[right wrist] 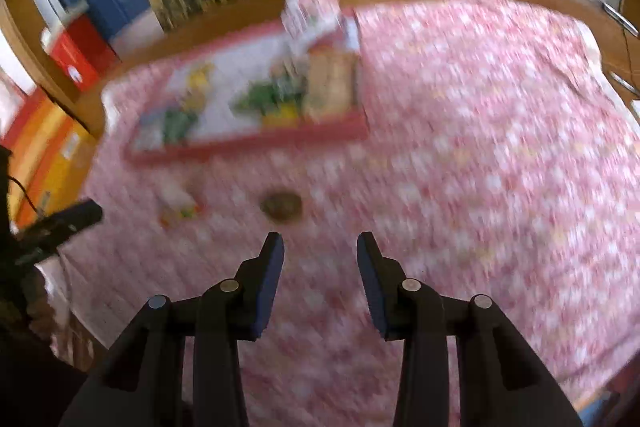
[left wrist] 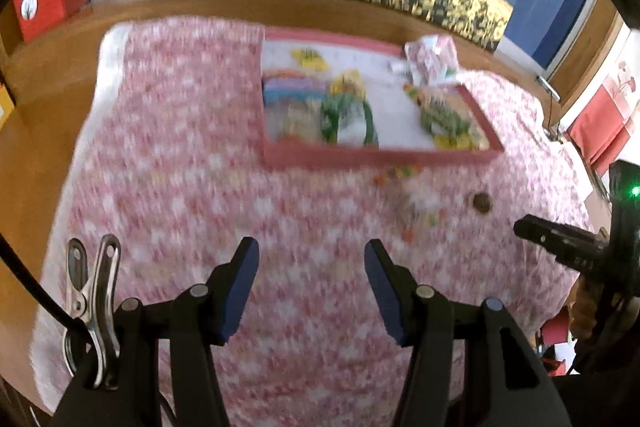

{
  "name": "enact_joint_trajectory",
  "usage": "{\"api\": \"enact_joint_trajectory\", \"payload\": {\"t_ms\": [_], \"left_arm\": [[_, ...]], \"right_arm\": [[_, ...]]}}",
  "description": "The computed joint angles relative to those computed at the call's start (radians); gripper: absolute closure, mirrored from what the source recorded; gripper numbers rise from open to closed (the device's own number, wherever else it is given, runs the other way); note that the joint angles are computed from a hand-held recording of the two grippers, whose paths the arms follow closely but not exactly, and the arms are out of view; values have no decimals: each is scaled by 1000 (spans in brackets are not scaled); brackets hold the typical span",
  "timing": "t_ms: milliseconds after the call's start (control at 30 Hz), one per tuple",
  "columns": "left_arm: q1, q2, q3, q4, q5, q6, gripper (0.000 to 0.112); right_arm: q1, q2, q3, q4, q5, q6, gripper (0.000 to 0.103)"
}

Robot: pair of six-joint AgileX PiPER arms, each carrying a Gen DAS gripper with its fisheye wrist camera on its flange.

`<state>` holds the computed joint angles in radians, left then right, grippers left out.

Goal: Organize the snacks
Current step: 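Withdraw both tools from the tray, then grasp the clear candy-strip packet with left tool while right grasps the round brown cake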

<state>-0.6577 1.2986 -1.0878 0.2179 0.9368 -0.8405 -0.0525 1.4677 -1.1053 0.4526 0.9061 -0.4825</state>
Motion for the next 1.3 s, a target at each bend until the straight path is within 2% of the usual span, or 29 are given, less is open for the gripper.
{"api": "enact_joint_trajectory", "payload": {"t_ms": [100, 233, 333, 400, 467, 500, 600, 667, 733, 800, 833, 867, 967, 1100, 1200, 1300], "left_arm": [[-25, -6, 60, -31, -25, -23, 54], [-77, -69, 168, 34, -128, -149, 50], [-2, -83, 176, -133, -208, -9, 48], [18, -34, 123, -234, -240, 106, 48], [-9, 30, 53, -181, -226, 79, 37], [-27, 80, 0, -133, -216, 42, 34], [-31, 171, -99, -109, -214, 47, 34], [-57, 249, -190, -19, -163, 5, 34], [-56, 318, -258, -11, -126, 16, 35], [-41, 352, -283, -79, -122, 76, 47], [-47, 363, -293, -77, -97, 85, 77], [-54, 375, -307, -69, -69, 101, 81], [-70, 320, -263, -46, -80, 119, 81], [-73, 212, -159, -19, -65, 82, 81], [-84, 142, -85, 5, -37, 9, 81], [-73, 61, 0, 11, -21, -66, 81]], "right_arm": [[20, -21, 60, -68, -4, 23, 63], [27, -86, 161, -39, -115, -58, 63], [40, -102, 191, -36, -158, -94, 62], [35, -103, 191, -22, -156, -106, 62], [18, -101, 191, 12, -148, -134, 62], [8, -101, 186, 21, -139, -146, 62], [-3, -104, 180, 15, -118, -149, 62], [0, -105, 176, 5, -110, -142, 62], [-10, -101, 172, 23, -102, -160, 62], [-38, -95, 168, 64, -82, -189, 63], [-46, -95, 167, 75, -76, -194, 64], [-54, -98, 165, 90, -73, -206, 68], [-87, -110, 159, 217, -57, -352, 70], [-38, -39, 87, 268, -39, -407, 68], [45, 14, 41, 209, -88, -391, 65], [127, 63, -5, 64, -146, -278, 65]]}}
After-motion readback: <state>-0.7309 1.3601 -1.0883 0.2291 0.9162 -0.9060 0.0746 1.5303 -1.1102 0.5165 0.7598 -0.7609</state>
